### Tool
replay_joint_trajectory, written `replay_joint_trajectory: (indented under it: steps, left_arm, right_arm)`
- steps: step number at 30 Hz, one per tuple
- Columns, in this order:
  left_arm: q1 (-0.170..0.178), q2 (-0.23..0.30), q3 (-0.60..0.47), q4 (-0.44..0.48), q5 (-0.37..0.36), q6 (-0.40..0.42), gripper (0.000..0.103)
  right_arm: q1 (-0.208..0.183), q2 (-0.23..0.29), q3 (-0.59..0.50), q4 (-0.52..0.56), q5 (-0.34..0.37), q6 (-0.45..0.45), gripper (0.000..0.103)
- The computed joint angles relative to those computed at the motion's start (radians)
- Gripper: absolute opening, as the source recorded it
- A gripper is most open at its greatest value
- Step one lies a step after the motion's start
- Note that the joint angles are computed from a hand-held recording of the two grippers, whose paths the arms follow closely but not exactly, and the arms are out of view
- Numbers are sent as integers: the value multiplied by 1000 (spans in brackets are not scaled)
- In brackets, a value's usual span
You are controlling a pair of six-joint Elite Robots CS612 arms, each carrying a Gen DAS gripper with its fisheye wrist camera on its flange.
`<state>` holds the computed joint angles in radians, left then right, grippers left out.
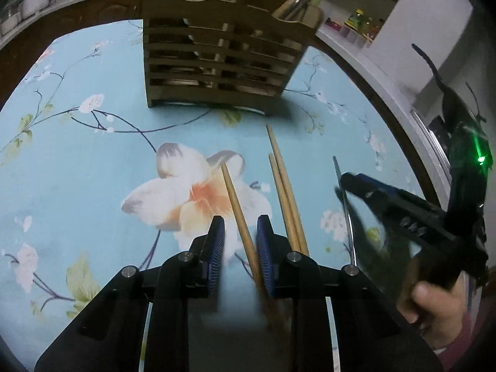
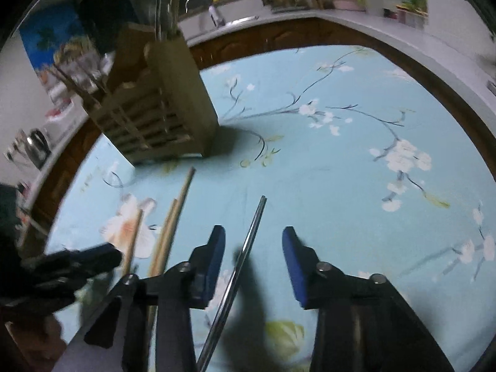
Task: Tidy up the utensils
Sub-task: 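Grasp a wooden chopstick with the left tool while the right tool grasps the last metal chopstick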
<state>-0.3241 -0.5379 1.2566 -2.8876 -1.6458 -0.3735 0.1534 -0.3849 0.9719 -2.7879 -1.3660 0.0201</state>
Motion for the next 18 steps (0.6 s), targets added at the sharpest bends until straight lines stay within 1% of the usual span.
replay_joint_trajectory:
  steps: [1,4,7,8,9,10,11,12,13,14,16,18]
  left_arm:
    - [-1,3,-10,14,7,0,21]
    - [-4,22,-53,70,3,-2,21]
    - [-12,31,-62,52,34,-14,20]
    - [-16,34,-66,48,47,-18,18]
    - [-19,35,-67,50,68,-11,15]
    - [-23,38,-71,51,90,-1,9]
    - [-24,38,-69,48,98,5,8]
    - [-24,40,-71,43,97,7,8]
    - [-22,40,-72,42,91,7,7]
    - [-21,41,-72,42,87,6,6]
    - [-14,38,-69,40,56,5,5]
    - [-9,32,-58,28,29,-2,5]
  right_arm:
    - [5,9,-18,21,-21,-13,37]
    - [16,19,-36,22,-70,-43,36]
    - [22,27,-51,25,-98,-70,36]
    - [24,29,-53,23,-109,-81,36]
    - [29,30,-55,20,-134,-99,32]
    - [34,32,-54,11,-158,-119,27]
    - [33,32,-54,9,-153,-124,24]
    - [32,31,-53,8,-148,-124,15]
    - [30,30,-52,9,-144,-120,10]
    - [26,27,-48,11,-128,-107,10]
    - [22,23,-46,21,-105,-85,5]
    - [13,14,-35,31,-49,-54,4]
